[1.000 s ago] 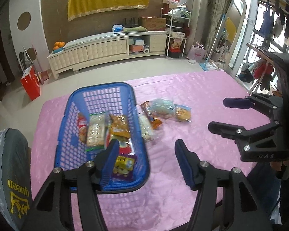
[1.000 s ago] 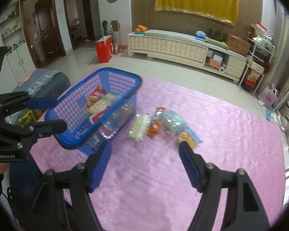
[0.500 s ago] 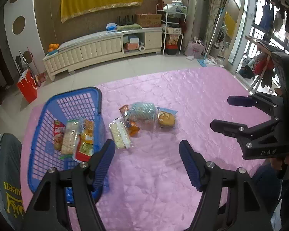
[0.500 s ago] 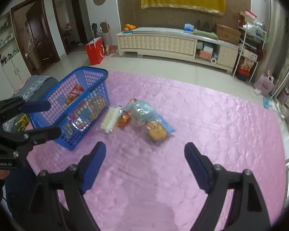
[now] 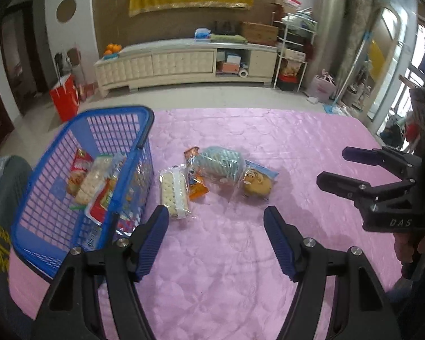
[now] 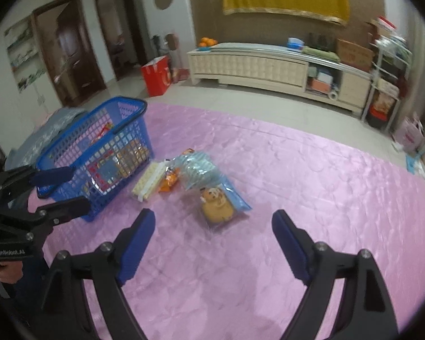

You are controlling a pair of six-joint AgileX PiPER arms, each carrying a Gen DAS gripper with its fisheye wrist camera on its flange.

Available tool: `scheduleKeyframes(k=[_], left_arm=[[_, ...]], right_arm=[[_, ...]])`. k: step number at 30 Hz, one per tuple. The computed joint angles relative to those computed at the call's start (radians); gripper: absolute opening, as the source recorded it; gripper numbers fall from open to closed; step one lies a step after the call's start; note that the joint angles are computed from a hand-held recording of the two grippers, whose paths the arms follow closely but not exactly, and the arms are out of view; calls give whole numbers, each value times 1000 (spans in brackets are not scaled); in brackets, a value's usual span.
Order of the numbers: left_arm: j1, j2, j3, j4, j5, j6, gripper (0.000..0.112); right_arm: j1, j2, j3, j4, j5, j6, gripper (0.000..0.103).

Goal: Organize snacks
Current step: 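Grasp the blue-striped bread bag with the right gripper and lift it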

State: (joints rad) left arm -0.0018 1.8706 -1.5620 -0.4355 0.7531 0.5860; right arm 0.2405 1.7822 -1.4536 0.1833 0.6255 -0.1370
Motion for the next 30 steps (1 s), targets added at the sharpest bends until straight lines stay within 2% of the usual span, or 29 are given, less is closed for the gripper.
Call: scheduleKeyframes(k=[6, 10, 12, 14, 17, 21, 23, 24, 26, 30], left_arm=[[-24, 60, -42, 20, -8, -86, 67], [-60, 76, -53, 95, -51, -138, 65], [-67, 102, -99, 125, -22, -160, 57], [-67, 147, -172, 140, 41, -161, 51], [-71, 182, -232, 169, 70, -169, 51], [-91, 252, -358, 256, 124, -234, 50], [-98, 287, -416, 272, 156, -239, 39], [-97, 312, -456, 278, 182, -240, 37], [-101, 357, -532, 299, 226, -255, 37], [-112, 392, -574, 355, 238, -298, 37]], right_arm=[[-34, 155, -181, 96, 109, -171, 87], [-47, 263, -314, 156, 171, -247, 87], [-50, 334, -411, 183, 231, -272, 87], [-41, 394, -492, 176, 262, -276, 87], [-31, 458, -580, 157, 293, -272, 87], [-32, 540, -692, 159, 345, -288, 78], [-40, 607, -793, 162, 399, -270, 78], [-47, 629, -829, 173, 425, -272, 78], [-52, 684, -917, 182, 475, -266, 78], [-42, 816, -1134, 165, 581, -233, 78]])
